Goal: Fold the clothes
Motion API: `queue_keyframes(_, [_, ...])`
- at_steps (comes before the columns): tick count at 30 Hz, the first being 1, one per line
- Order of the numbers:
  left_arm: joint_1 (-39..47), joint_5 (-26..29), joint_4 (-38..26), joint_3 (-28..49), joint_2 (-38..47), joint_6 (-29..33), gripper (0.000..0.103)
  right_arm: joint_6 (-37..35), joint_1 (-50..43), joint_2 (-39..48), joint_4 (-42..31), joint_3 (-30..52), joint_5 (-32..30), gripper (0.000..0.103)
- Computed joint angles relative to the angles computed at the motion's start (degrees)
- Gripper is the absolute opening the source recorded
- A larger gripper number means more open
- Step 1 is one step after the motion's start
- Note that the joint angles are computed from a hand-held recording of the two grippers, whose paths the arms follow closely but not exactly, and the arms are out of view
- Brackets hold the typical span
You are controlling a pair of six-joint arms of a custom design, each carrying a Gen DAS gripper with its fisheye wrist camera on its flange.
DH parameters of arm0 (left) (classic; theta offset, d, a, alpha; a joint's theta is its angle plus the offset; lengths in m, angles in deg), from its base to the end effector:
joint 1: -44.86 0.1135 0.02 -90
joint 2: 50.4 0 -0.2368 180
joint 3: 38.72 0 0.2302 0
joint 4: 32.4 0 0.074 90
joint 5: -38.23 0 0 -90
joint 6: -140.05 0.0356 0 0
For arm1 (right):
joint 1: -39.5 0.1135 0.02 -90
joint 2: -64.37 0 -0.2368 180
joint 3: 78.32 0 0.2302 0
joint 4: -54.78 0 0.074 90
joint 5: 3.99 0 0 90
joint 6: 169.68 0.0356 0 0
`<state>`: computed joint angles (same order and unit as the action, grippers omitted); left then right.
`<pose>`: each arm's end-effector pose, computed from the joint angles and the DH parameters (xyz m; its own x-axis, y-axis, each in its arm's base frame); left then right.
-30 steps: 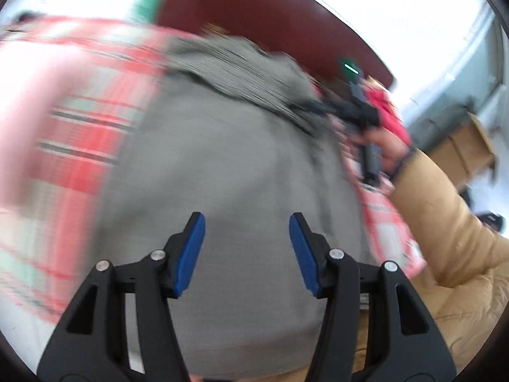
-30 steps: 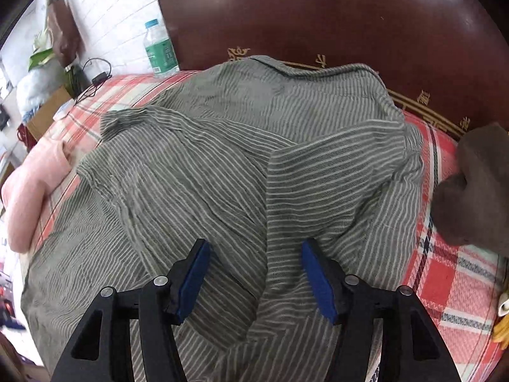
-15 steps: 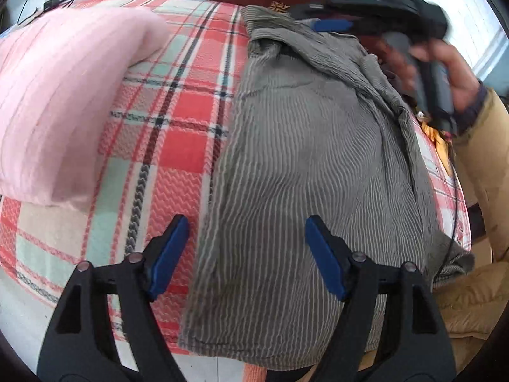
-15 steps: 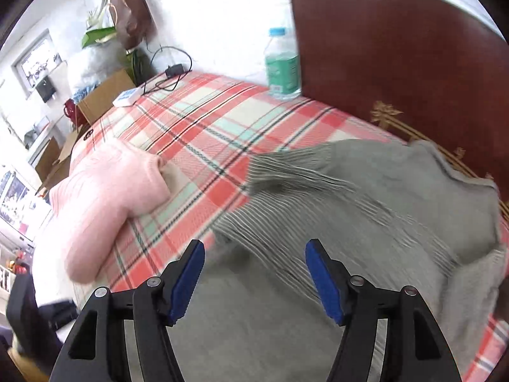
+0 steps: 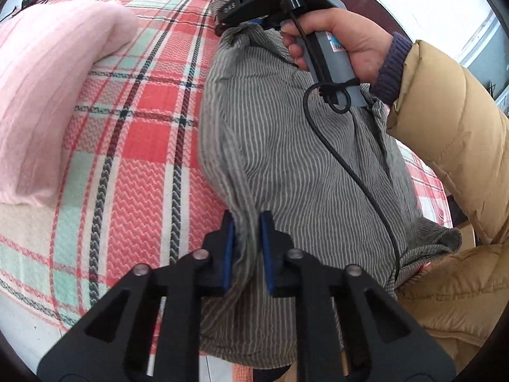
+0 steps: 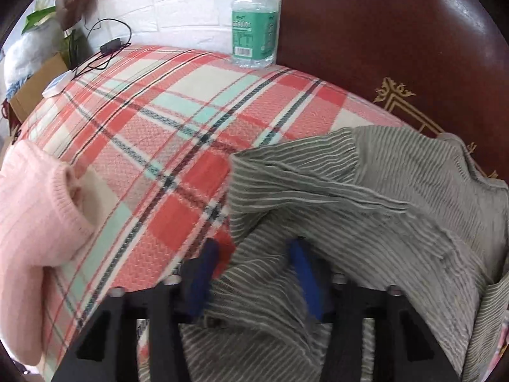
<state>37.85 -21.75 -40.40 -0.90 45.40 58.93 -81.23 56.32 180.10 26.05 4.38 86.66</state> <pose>0.2049 -0.0431 0.0582 -0.8482 0.2390 -0.4727 0.4441 0.8073 -0.3887 0.3520 0.1060 0.1048 -0.8353 -0.2808 -0.4727 -0.3069 0.9515 -0.0228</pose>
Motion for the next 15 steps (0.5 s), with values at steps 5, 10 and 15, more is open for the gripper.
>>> queue_keyframes(5, [-3.0,-0.2,-1.9,-1.6,-6.5,-1.7,0.012,2.9,-10.6,-2.4,-1.5,-0.8,-18.4,0.012])
queue_keyframes(10, [-9.2,-0.1,-5.9,-2.2,-15.6,-3.7,0.012,2.0,-21.8,-8.9,-2.5,-5.0,-36.1,0.011])
queue_keyframes(15, [-21.3,-2.5,-6.4,-0.7,-18.8,-8.1,0.012,-3.0,-34.0,-11.4,-8.7,-5.6,-49.0,0.011])
